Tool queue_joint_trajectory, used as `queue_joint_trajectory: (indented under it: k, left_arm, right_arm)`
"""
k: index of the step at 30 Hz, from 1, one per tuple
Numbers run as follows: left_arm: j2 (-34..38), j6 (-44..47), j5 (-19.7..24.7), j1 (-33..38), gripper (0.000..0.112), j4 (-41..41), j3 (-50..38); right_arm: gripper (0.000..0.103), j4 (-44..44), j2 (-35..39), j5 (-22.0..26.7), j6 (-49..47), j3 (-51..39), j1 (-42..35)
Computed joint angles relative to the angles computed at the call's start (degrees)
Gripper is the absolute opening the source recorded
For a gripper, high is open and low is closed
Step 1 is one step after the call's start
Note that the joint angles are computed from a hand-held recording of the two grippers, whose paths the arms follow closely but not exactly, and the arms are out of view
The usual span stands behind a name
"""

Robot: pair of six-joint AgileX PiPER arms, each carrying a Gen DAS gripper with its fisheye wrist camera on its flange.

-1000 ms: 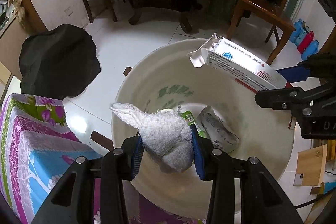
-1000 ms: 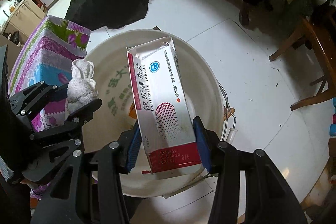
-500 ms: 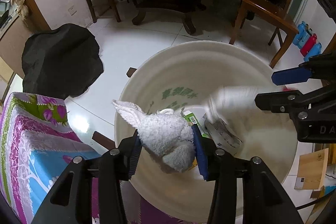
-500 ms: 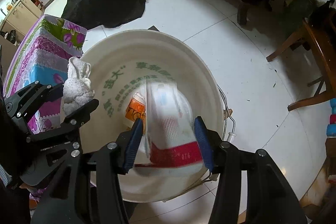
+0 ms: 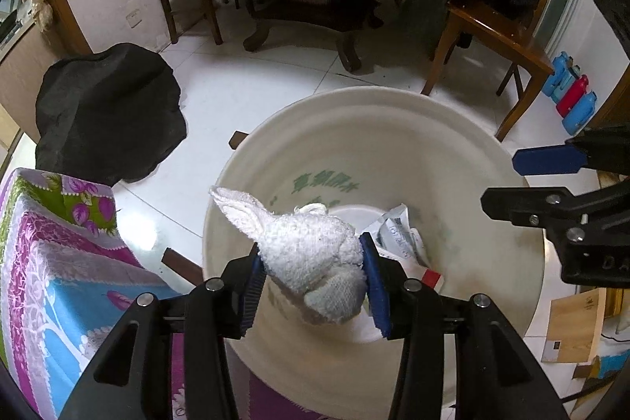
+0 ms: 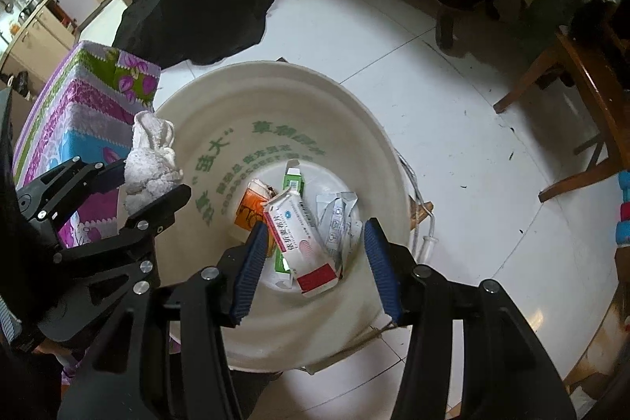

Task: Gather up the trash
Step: 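Open the left tool to drop the towel into the bucket, then move both open tools back over the table trash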

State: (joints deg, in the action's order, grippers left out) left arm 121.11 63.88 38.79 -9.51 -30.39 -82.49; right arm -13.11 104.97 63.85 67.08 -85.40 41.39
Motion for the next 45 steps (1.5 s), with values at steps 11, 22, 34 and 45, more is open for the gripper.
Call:
queue_joint_trajectory:
  k: [11, 22, 34, 45]
  left_arm:
    - [-2.0, 11.0, 2.0, 1.6, 0.062, -8.9, 3.1]
    - [-5.4, 13.5, 1.5, 2.6, 0.063, -11.7, 5.7]
    - [-22.1, 43.5, 4.0, 21.8, 0.063, -30.8, 25.4]
    - [-18.6, 51.1, 19.6, 54.8, 0.063, -31.8, 19.0]
  right_arm:
    - [0.049, -3.1, -3.1, 0.6, 2.9, 2.8, 1.3]
    - [0.049, -4.1, -3.5, -0.9, 4.5, 3.5, 3.0]
    - [0.049, -27.6, -4.1, -4.1, 26.6, 2.1, 17.5]
    - [0.049, -35.0, 16.0, -2.5, 18.6, -25.2, 25.8]
